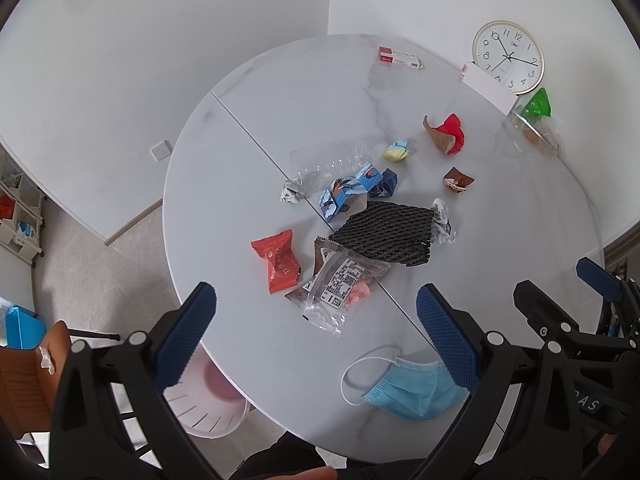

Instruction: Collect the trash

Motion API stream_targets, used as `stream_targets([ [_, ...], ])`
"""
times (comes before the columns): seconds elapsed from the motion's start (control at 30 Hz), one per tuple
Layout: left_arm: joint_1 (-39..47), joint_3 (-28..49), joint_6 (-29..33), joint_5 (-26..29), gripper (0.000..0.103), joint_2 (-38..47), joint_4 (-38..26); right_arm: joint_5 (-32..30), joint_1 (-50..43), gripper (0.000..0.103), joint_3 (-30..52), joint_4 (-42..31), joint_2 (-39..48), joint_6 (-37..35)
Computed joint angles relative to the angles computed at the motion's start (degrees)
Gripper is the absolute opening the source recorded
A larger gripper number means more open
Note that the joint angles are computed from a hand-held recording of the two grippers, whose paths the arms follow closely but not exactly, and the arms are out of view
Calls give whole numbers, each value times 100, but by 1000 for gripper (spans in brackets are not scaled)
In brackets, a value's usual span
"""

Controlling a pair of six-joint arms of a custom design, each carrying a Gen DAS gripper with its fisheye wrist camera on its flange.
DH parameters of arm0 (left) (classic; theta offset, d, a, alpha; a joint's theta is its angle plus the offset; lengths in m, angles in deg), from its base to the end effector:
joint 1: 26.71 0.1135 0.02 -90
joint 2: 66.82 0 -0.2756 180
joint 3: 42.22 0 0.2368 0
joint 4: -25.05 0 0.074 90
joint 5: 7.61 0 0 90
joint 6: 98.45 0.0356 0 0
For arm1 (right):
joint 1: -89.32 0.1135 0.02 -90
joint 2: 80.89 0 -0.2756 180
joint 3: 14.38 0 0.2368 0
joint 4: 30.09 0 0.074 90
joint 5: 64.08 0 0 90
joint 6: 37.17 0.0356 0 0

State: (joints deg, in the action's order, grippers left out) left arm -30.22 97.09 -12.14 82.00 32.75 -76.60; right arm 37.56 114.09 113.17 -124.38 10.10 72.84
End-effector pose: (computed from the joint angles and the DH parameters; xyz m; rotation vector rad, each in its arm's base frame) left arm 0.2990 -0.0181 0.4400 -0.0064 2.6517 -0.0326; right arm 0.2510 0.1079 0.4381 -0.0307 2.5469 0.0406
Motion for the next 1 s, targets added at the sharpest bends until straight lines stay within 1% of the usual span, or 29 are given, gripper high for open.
stream_targets([
  [0.47, 2, -9, 10, -11, 95, 13, 2, -14, -4, 101, -81, 28, -39, 13],
  [0.67, 6, -84, 13, 10, 95, -19, 21, -7, 21, 101, -160, 90, -58, 35],
  [0.77, 85, -244, 108, 1, 95, -66, 107, 34, 35, 101, -227, 125, -93, 27],
  [0.87, 332, -465, 205, 40, 95, -108, 220, -36, -34, 101, -583, 317, -290, -137],
  [0.97, 650, -837, 380, 116, 95, -196, 426, -395, -187, 101, -1155, 595, -599, -401],
  [1.0, 756, -993, 468, 152, 95, -241, 514, -622, -251, 101, -1468, 749, -757, -546],
])
